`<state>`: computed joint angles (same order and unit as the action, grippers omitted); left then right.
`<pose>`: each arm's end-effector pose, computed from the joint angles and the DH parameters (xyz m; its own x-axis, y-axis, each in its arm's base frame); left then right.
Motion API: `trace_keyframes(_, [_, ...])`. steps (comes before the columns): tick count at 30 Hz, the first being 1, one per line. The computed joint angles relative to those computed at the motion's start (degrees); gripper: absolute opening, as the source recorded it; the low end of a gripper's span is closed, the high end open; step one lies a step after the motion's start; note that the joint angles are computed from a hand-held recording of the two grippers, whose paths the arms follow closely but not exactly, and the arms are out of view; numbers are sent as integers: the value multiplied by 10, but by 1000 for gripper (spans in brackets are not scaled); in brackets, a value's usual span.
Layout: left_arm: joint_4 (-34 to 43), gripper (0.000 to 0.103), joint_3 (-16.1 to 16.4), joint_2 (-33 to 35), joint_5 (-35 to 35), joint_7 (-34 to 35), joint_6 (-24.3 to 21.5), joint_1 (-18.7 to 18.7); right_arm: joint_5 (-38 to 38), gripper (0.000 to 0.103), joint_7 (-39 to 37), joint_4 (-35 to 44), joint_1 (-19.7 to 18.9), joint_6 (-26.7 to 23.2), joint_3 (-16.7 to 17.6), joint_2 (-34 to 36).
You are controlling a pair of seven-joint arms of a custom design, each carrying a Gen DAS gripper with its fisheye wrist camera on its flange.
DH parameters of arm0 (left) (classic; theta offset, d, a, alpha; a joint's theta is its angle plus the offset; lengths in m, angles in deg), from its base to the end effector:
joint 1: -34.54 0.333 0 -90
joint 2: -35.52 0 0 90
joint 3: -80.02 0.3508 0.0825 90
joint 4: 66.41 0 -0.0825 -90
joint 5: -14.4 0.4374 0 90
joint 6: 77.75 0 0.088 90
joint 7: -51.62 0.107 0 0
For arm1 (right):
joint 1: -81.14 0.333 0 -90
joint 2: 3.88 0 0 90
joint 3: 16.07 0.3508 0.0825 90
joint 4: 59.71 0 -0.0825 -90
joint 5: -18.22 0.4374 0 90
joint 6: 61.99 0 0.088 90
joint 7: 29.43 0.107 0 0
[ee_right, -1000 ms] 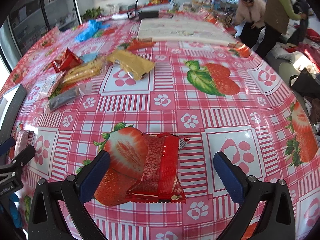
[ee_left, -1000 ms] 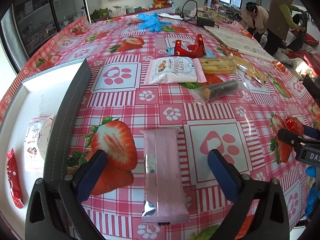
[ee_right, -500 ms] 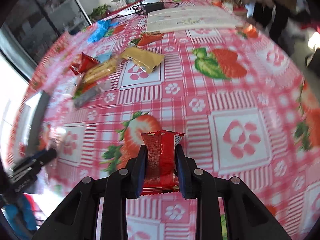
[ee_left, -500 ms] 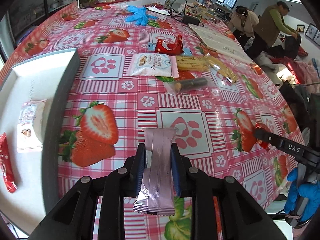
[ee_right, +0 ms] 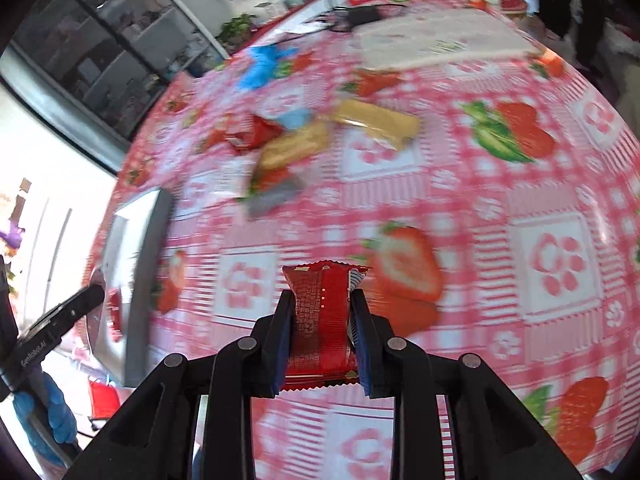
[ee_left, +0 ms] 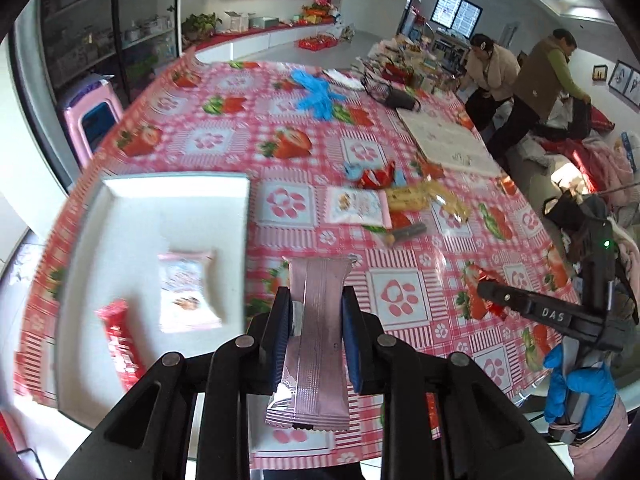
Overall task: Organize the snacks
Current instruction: 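Release the pink bar into the white tray while the right tool releases the red snack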
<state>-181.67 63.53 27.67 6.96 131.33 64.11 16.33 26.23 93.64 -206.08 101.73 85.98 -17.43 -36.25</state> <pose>0.4972 -0.3543 0.5976 -0.3940 -0.9007 0.1832 -0.8090 0.2453 -0.5342 0.4239 0.1443 0.5311 -0.2168 -0.8826 -0.4171 -0.8380 0.3874 -0.3842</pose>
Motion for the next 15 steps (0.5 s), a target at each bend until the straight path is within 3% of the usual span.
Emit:
trace_keyframes(10, [-1, 27, 17, -44, 76, -16, -4, 58, 65, 29, -107, 170, 70, 6, 15, 151])
trace_keyframes(15, [-25, 27, 22, -39, 95, -40, -6, 80, 86, 29, -148, 256, 70, -11, 46, 230])
